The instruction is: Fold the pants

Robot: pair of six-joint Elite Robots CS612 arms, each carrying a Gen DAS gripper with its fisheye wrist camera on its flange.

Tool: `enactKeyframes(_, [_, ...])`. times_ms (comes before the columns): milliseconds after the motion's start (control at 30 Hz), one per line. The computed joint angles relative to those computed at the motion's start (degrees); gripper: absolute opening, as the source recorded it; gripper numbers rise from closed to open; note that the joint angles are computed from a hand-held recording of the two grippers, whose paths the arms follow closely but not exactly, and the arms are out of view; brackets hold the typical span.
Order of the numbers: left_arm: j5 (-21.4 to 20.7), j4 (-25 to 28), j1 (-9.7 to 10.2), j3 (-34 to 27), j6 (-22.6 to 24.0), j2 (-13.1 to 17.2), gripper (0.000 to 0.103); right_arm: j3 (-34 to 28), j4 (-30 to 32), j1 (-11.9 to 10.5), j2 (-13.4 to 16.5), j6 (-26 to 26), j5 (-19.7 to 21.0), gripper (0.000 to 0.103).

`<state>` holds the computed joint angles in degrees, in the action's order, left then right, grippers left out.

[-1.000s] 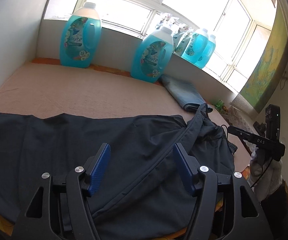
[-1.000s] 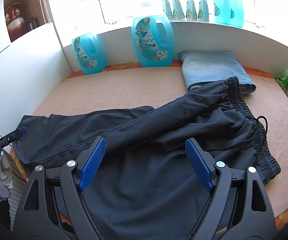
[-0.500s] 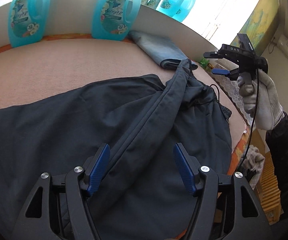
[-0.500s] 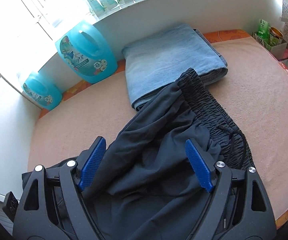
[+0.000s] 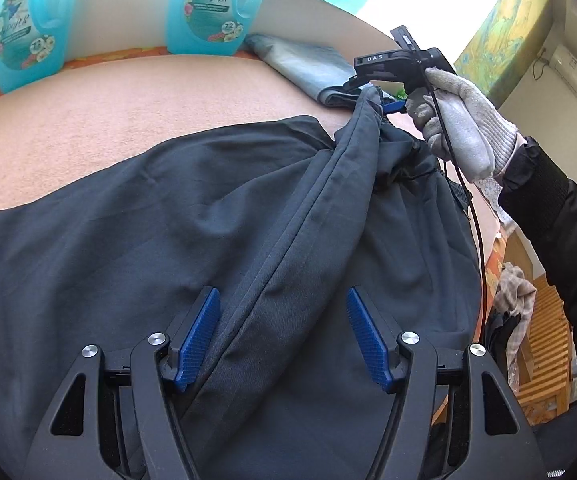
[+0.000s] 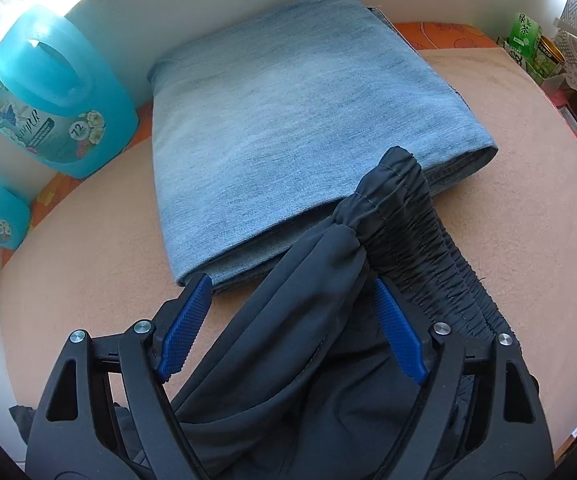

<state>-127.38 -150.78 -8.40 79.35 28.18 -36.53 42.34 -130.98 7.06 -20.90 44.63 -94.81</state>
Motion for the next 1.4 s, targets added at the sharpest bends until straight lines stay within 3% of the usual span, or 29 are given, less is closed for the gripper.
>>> enactKeyframes(33, [0.1, -0.3, -0.07, 0.2, 0.4, 0.0, 0.063, 0.2, 0.0, -0.1, -0.1, 0.1, -0.1, 0.084])
enactKeyframes(100, [0.6, -1.0, -0.28, 0.5, 1.0, 0.0, 0.053, 1.2, -0.6, -0.2, -0.7, 0.3, -0.3, 0.080])
enactKeyframes(167, [1.1, -1.2, -0.40, 0.5, 1.7, 0.0, 0.025, 2.6, -1.3, -0.4, -1.5, 0.2, 0.2, 0.069])
enactKeyframes(233, [0.8, -1.6, -0.28, 0.4, 2.2, 0.2, 0.009, 4.5, -2.7, -0.7, -2.4, 0.4, 1.5, 0.041])
enactKeyframes(300, [-0.3, -2.9, -0.04, 0.5, 1.6, 0.3, 0.007, 7.1, -5.2, -1.2, -3.6, 0.4, 4.0, 0.019])
enactKeyframes(400, [-1.8, -5.0, 0.48, 0.7, 0.0, 0.3, 0.005, 12.0, -10.6, -1.1, -6.1, 0.2, 3.9, 0.008])
enactKeyframes(567, [-4.1, -9.6, 1.55, 1.7, -2.8, -0.3, 0.003, 22.8, -22.4, -1.0, -12.1, 1.3, 4.8, 0.006])
enactKeyframes(833, [-4.8, -12.7, 2.39, 4.3, -2.6, -1.5, 0.002, 38.1, -37.9, 0.8, -19.7, 3.8, 2.3, 0.004])
enactKeyframes(1033, [-4.7, -14.6, 2.76, 6.4, -1.5, -2.4, 0.002, 48.3, -48.6, 1.4, -21.9, 10.3, 1.4, 0.003])
enactKeyframes(1167, [-4.6, -9.8, 2.25, 6.5, 2.3, -3.0, 0.003, 50.9, -49.2, 0.6, -21.3, 14.5, 3.0, 0.003])
enactKeyframes(1200, [-4.2, -9.6, 1.95, 6.8, 3.7, -3.2, 0.004, 51.1, -49.7, 0.5, -21.0, 15.0, 3.2, 0.003])
enactKeyframes(1233, [-3.5, -8.4, 1.55, 7.4, 6.1, -3.7, 0.013, 51.3, -50.1, 0.4, -20.9, 14.9, 3.3, 0.003])
enactKeyframes(1267, [-2.6, -6.9, 1.13, 7.8, 8.4, -4.2, 0.027, 51.2, -50.3, 0.4, -20.7, 14.7, 3.4, 0.003])
enactKeyframes(1300, [-1.7, -7.2, 0.64, 8.4, 9.7, -4.5, 0.034, 51.0, -50.4, 0.4, -20.7, 14.5, 3.4, 0.003])
enactKeyframes(1400, [1.4, -7.7, -0.84, 10.3, 14.7, -5.4, 0.038, 50.3, -50.6, 0.4, -20.6, 13.7, 3.2, 0.003])
